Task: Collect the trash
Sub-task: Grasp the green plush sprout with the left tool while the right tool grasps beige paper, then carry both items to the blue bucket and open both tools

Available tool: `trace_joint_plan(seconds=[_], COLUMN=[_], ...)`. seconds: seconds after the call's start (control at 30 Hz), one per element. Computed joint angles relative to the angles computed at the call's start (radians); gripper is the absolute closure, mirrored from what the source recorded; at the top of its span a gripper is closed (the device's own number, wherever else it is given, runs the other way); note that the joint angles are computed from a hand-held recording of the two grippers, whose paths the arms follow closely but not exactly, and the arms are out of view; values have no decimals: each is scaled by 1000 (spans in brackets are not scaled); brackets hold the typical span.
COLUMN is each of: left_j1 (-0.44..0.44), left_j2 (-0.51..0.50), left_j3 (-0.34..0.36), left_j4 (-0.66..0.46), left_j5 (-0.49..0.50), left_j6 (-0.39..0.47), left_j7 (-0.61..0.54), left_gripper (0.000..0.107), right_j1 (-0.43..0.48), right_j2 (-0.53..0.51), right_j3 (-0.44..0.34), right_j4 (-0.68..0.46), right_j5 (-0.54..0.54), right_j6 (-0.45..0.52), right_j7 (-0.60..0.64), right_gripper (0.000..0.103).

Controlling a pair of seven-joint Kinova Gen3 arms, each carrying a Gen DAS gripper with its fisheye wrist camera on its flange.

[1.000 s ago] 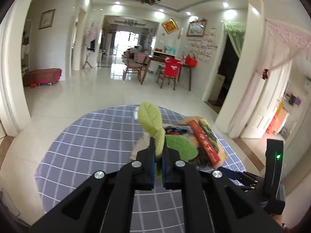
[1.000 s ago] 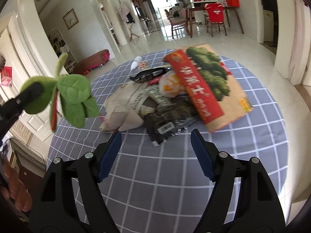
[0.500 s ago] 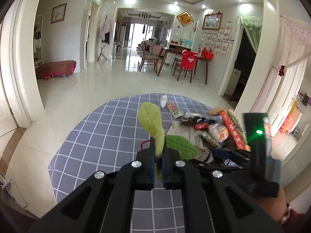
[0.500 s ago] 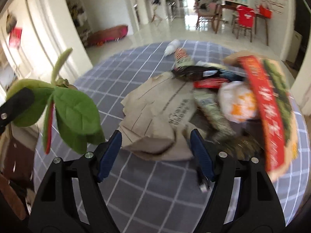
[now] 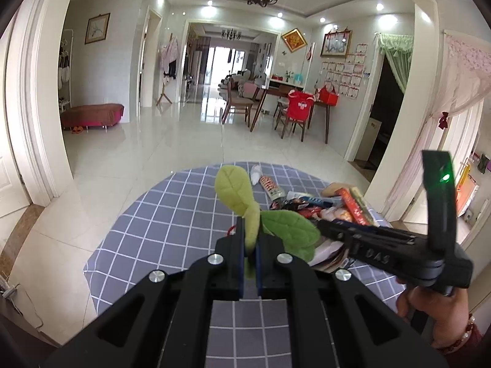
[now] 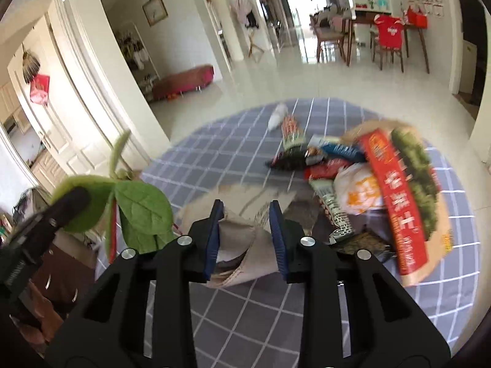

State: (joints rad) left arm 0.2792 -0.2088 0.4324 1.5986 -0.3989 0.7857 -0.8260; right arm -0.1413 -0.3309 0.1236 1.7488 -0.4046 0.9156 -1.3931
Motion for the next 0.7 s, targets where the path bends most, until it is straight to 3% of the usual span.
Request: trace_joint_plan(seconds=[0.13,0.5,0.7], left_j1=[-5,-13,33], left_j2=[-14,-19,56], left_j3=[33,171,282], left_j4=[-18,-100,-185], left_j5=[-23,-108,-218], left_j6=[15,86,122], left_j7=[19,86,147], left_gripper=[102,102,102], right_j1=[4,2,-4], right_j2=[-28,-163,-242], right_j3=[36,131,234], right_j4=[-37,-62,-96], right_j5=[-9,-4,49], right_j6=[44,104,154], right_j7=[5,19,22], right_gripper=[94,95,95])
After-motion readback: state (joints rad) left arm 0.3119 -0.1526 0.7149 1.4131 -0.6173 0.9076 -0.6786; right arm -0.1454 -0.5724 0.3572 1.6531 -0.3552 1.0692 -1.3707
